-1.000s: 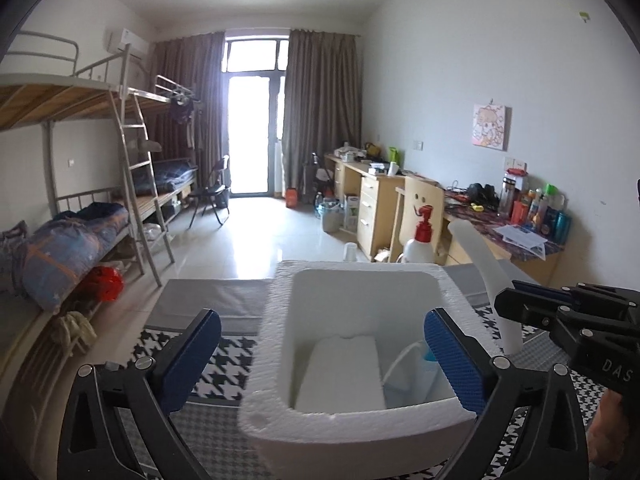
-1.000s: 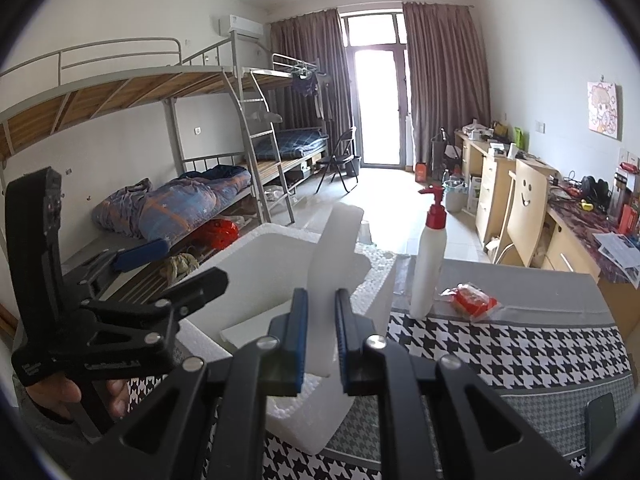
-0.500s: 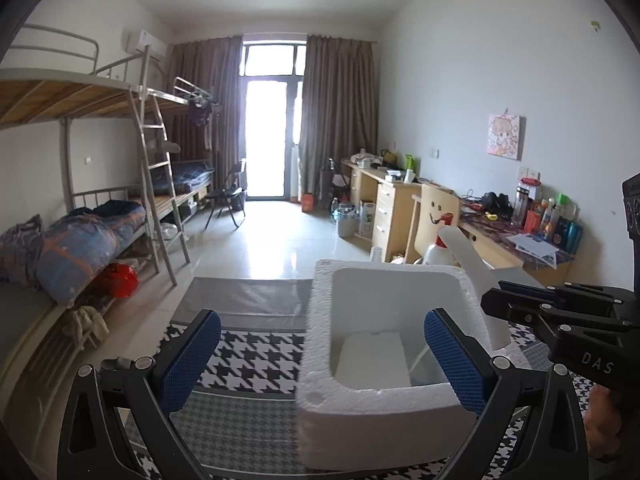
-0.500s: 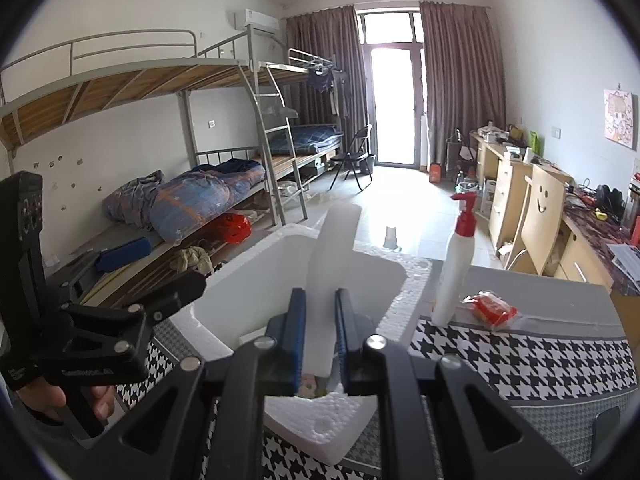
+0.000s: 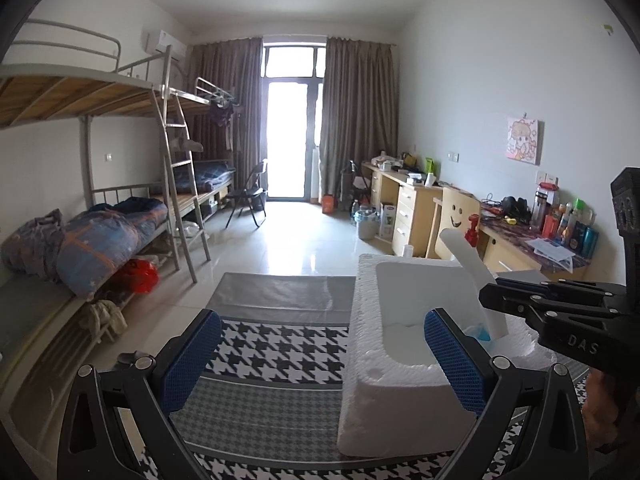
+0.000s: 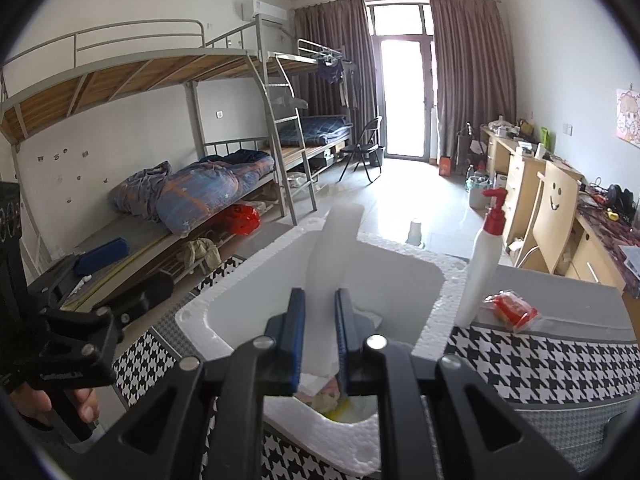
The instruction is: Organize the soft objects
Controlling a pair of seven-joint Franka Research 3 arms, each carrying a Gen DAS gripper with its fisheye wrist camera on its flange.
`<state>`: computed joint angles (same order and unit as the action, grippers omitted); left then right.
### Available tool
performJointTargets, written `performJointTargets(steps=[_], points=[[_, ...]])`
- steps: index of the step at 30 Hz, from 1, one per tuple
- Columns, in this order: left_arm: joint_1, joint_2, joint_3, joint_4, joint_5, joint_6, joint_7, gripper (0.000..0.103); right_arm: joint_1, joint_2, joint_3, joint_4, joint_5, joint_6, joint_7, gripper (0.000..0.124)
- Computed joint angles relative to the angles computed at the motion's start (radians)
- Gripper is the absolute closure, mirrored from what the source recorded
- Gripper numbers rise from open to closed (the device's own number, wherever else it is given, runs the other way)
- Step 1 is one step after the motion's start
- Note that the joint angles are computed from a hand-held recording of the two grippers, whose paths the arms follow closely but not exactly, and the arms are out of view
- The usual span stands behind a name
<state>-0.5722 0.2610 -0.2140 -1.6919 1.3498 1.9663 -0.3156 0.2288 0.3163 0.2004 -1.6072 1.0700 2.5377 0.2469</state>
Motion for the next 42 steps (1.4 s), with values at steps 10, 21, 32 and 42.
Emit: performJointTargets(steps=[10, 21, 32, 42], points=[[0.002, -0.036, -0.014, -0.052, 0.015, -0.02, -0.044, 0.001, 0.017, 0.031, 0.001, 0.029, -0.059, 0.009, 0.074, 0.08], [0.012, -0.042, -0.024, -0.061, 0.017, -0.015, -0.047, 0.001, 0.002, -0.027, 0.016, -0.041, 0.041, 0.035, -0.046, 0.056], [-0.012, -0.027, -0.031, -0.035, 0.038, -0.027, -0.028, 0.001, -0.001, -0.093, -0.012, -0.108, 0.184, 0.034, -0.158, 0.028], [-0.041, -0.013, -0.029, -0.01, 0.053, -0.034, -0.023, 0.001, -0.004, -0.146, -0.049, -0.162, 0.263, 0.006, -0.215, 0.026]])
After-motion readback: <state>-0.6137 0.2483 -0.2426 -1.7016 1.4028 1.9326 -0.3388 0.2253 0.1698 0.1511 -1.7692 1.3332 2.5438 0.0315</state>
